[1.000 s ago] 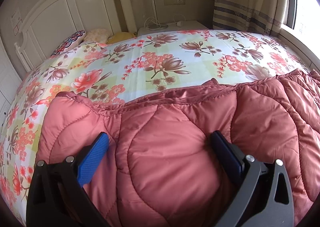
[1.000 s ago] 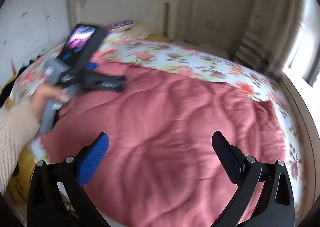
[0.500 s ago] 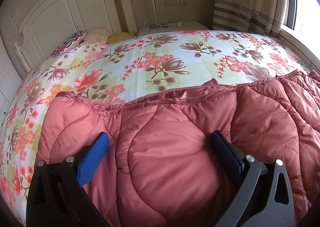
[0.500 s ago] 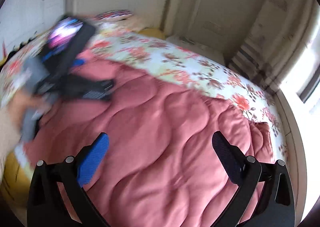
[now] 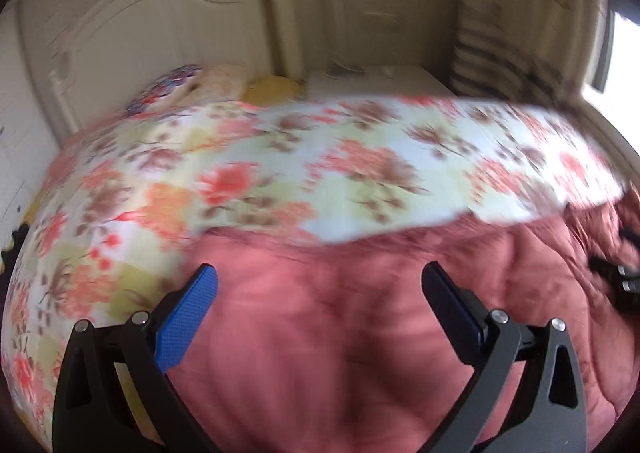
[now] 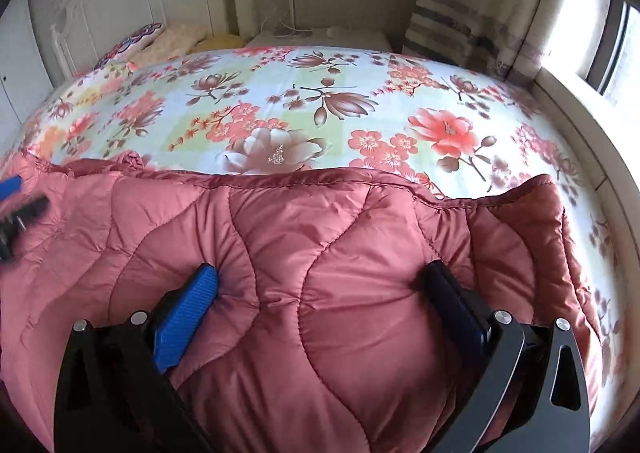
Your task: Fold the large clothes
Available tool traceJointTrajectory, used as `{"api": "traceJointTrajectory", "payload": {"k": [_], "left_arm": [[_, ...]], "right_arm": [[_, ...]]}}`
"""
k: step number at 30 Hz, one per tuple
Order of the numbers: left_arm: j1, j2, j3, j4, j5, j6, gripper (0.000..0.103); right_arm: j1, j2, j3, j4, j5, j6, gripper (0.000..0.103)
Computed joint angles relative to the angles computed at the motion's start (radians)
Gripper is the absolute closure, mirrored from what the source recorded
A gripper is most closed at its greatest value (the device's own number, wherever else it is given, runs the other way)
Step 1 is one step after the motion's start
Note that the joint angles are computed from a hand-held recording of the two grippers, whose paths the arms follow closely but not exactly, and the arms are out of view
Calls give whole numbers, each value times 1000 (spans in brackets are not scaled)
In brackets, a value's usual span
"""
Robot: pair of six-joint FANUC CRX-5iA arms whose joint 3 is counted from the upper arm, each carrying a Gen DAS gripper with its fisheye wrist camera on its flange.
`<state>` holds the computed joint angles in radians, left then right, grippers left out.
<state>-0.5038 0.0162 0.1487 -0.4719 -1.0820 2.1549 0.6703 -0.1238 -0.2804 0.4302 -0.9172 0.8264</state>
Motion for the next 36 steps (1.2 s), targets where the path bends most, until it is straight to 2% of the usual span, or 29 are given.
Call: {"api": "traceJointTrajectory", "payload": {"k": [2, 3, 5, 6, 10, 15, 17, 18, 19, 20, 22, 25, 27, 30, 33, 35, 36], "left_arm": [[58, 6, -33, 74, -11, -23, 2], [79, 5, -61, 111, 10, -39, 2], [138, -23, -140, 217, 103, -54, 2], [151, -28, -151, 238, 116, -48, 2], [146, -9, -124, 230, 88, -29, 2], [97, -36, -102, 108, 24, 28, 2], [149, -44, -140, 191, 32, -10, 2], [198, -59, -184, 283, 71, -52, 2], [224, -72, -209, 325, 94, -66, 2], [225, -72, -204, 320, 84, -53, 2], [177, -69, -162, 214, 41, 26, 2], [8, -77, -81, -73, -65, 223, 3], [-77, -118, -87, -158, -44, 268, 2], [-196, -136, -79, -250, -21, 267, 2], [-299, -68, -20, -318, -48, 186, 2], [-303, -8, 13, -298, -67, 126, 2], [-278, 32, 24, -245, -72, 93, 2]], "right_arm": [[3, -6, -7, 8, -2, -6, 4], [0, -9, -10, 7, 0, -4, 4], [-1, -8, -10, 2, 7, 0, 4], [0, -8, -12, 8, 7, -4, 4], [1, -8, -12, 9, 8, -6, 4], [-3, -13, -11, -4, 11, 2, 4], [-5, -15, -11, -9, 15, 4, 4], [-6, -15, -12, -9, 17, 4, 4], [-6, -16, -13, -9, 18, 3, 4], [-6, -15, -12, -9, 17, 2, 4], [-6, -15, -11, -10, 16, 3, 4], [-10, -10, 10, -40, -6, 23, 4], [2, -14, 29, -37, -57, -2, 4], [32, -38, 21, -3, -93, -57, 4], [110, -129, -24, -4, -63, -45, 4], [179, -164, -53, -6, -53, 27, 4], [209, -165, -64, 6, -62, 50, 4]]}}
